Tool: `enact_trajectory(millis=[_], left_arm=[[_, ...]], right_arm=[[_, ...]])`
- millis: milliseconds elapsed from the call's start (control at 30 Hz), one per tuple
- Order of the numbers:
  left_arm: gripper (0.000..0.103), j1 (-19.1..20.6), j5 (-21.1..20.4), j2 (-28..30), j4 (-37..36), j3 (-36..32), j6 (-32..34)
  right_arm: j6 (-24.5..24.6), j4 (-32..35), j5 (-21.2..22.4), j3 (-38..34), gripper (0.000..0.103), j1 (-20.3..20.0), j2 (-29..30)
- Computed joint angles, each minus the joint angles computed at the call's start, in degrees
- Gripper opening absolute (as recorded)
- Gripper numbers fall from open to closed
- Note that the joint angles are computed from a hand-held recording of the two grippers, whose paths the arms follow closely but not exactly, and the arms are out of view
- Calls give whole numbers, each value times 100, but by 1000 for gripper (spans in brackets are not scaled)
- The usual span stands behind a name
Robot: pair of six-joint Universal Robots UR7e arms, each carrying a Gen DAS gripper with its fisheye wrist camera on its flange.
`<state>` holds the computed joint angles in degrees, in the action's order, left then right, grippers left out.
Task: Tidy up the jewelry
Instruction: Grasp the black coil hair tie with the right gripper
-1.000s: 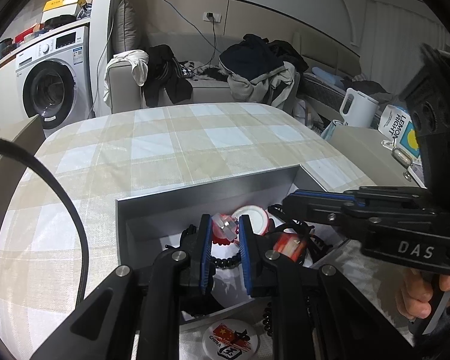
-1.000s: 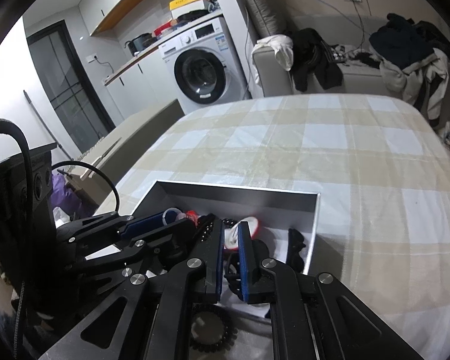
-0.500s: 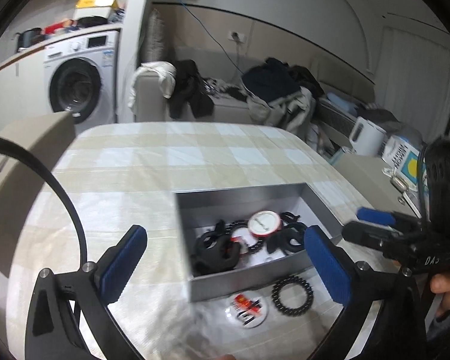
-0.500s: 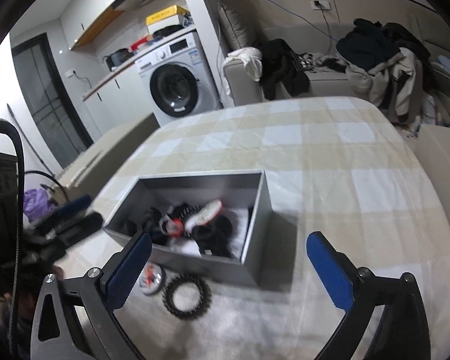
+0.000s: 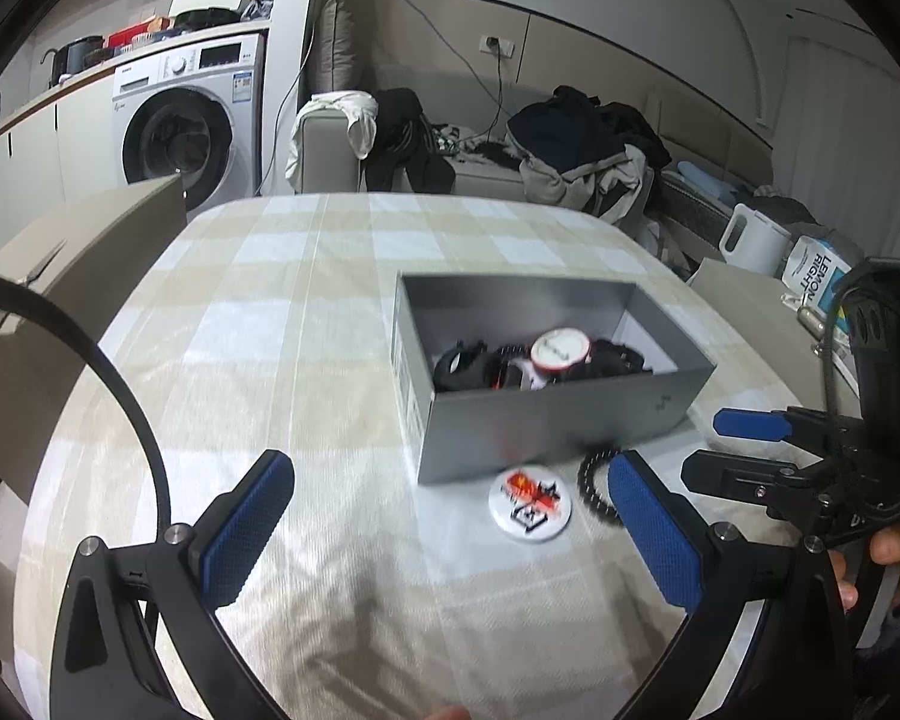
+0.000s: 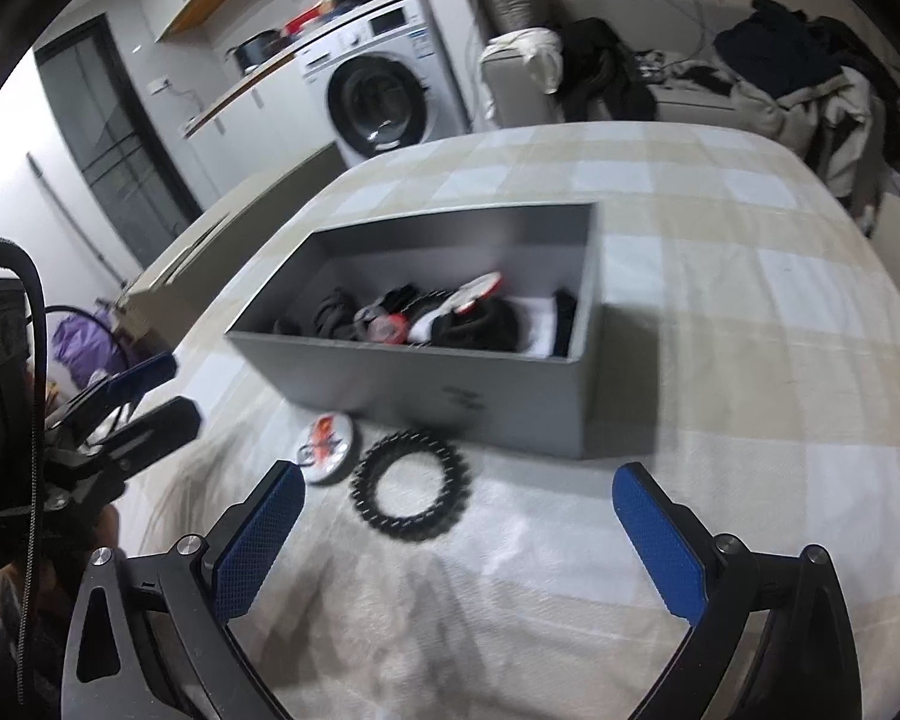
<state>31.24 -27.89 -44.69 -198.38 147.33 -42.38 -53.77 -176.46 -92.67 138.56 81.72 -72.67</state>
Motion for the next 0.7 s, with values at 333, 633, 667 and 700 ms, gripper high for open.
enact_trajectory(millis=[333, 633, 667, 700], left_arm=[[102, 69, -244, -48, 442, 28, -476], [102, 125, -305, -30, 599, -60, -409], [102, 125, -304, -27, 626, -66, -402], [102, 132, -297, -28, 651, -74, -397]], right_arm=[[-362, -334, -402, 75, 36, 132, 342], [-435, -507, -611, 14, 21, 240, 515], [-451, -554, -636, 18, 19, 257, 538], [-474, -590, -647, 24, 19, 268, 556]])
